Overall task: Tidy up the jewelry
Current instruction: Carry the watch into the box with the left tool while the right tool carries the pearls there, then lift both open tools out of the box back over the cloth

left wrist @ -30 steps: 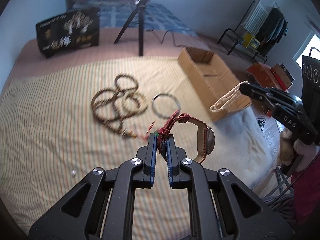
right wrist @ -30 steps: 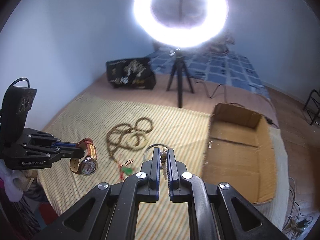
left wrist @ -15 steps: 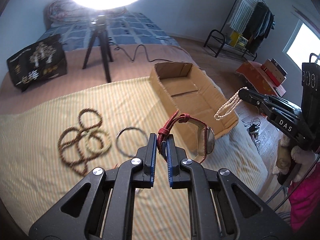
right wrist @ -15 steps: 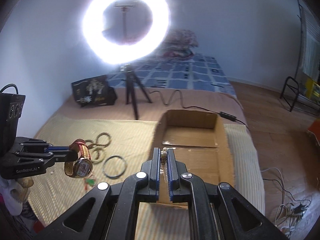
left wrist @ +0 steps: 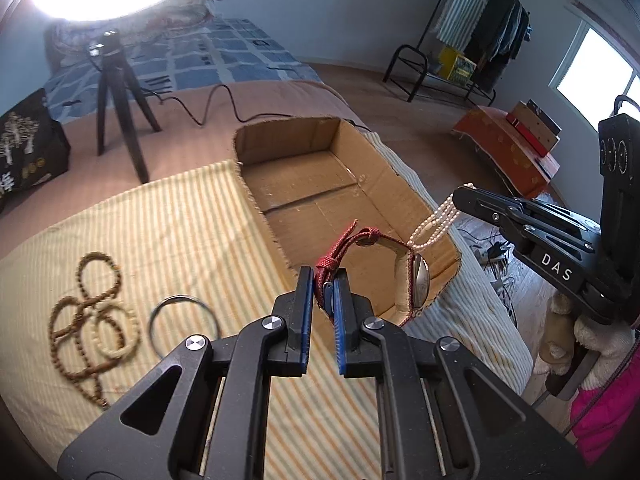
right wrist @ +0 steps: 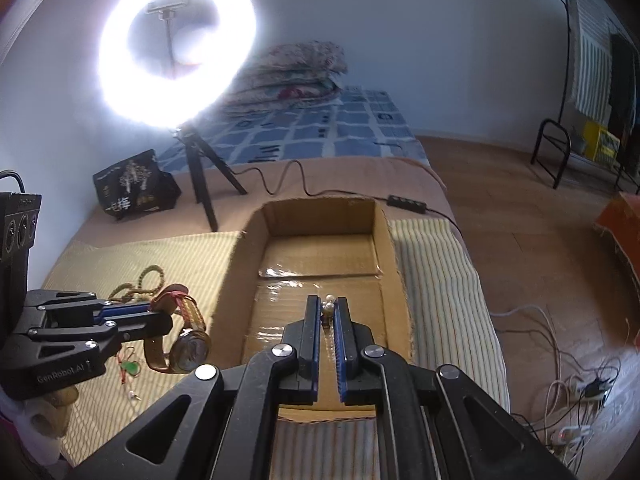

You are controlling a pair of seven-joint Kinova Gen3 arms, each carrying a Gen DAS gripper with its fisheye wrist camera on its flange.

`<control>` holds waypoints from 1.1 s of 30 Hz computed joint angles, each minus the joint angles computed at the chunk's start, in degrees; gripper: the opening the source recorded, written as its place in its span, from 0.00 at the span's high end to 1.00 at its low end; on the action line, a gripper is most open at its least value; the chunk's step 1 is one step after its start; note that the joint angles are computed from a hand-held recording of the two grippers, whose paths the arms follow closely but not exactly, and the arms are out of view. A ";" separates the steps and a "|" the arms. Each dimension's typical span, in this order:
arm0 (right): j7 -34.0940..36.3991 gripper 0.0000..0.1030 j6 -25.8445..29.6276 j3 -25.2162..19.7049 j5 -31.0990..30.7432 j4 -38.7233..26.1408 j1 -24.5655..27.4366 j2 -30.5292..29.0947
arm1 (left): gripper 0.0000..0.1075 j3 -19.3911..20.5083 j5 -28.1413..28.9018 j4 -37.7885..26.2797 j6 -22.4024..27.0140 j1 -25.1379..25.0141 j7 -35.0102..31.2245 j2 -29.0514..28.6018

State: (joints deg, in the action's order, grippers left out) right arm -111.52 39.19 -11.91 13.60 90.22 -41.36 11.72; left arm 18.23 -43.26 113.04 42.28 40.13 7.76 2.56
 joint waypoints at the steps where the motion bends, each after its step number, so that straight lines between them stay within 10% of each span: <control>1: 0.29 0.97 0.02 0.04 -0.41 0.10 0.37 0.23 | 0.93 -0.12 -0.10 -0.25 -0.35 -0.14 -0.02 0.63; 10: 1.74 0.95 1.00 0.47 -2.48 0.14 1.68 1.53 | 0.92 -2.75 0.54 -2.15 -1.69 1.37 -1.77 4.32; 17: -2.10 0.52 0.83 1.32 0.42 0.81 0.04 0.72 | 0.70 -4.00 0.55 -1.73 -2.31 2.07 -1.65 3.89; 33: -9.17 0.31 1.41 0.05 6.53 0.86 -2.87 -1.37 | 0.70 0.31 -0.33 -1.97 7.75 2.74 -0.81 -0.33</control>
